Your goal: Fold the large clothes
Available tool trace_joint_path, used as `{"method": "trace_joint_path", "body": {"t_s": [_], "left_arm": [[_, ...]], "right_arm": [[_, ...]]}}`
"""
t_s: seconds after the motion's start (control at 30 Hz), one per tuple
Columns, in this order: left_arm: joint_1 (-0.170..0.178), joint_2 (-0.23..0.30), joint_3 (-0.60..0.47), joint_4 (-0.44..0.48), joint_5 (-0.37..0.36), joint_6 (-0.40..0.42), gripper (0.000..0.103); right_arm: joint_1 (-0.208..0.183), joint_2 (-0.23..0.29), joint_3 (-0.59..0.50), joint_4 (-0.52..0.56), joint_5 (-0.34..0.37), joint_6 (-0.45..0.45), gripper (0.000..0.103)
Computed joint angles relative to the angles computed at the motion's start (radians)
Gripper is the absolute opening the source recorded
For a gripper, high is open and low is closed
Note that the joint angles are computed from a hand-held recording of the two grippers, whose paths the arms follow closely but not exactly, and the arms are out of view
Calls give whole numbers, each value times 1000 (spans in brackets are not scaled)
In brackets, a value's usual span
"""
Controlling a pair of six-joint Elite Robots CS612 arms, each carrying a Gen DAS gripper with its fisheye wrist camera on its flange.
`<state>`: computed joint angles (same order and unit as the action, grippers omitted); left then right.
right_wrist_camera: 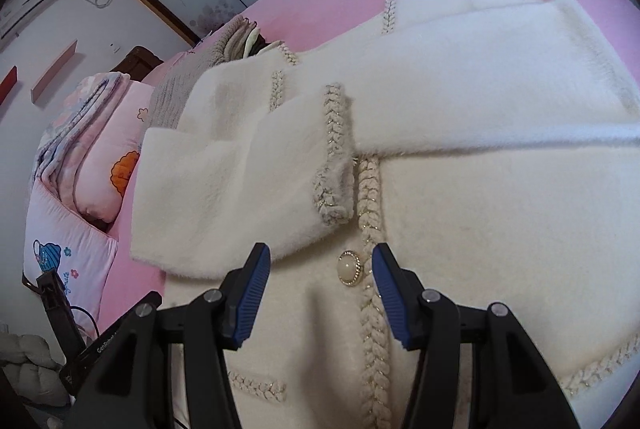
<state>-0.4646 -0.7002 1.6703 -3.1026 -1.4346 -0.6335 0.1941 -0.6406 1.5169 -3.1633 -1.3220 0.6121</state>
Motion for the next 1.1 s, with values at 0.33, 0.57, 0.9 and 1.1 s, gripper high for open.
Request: {"method": "trace_joint_path", "body": {"t_s": [0.33,0.57,0.9,1.1], "left_arm": [[20,55,-86,14,-17,-32,72],[19,76,-119,16,-8,-63,72],[7,92,-165,35,-36,-59,72],[17,82,-171,86,-87,11,72]], "right_arm": [[-10,72,-137,90,46,3,16],[15,7,-158,29,-2,-223,14],[3,-49,-197,-94,-209,-405,15],[-45,-4,-172,131,-250,-291,16]]}}
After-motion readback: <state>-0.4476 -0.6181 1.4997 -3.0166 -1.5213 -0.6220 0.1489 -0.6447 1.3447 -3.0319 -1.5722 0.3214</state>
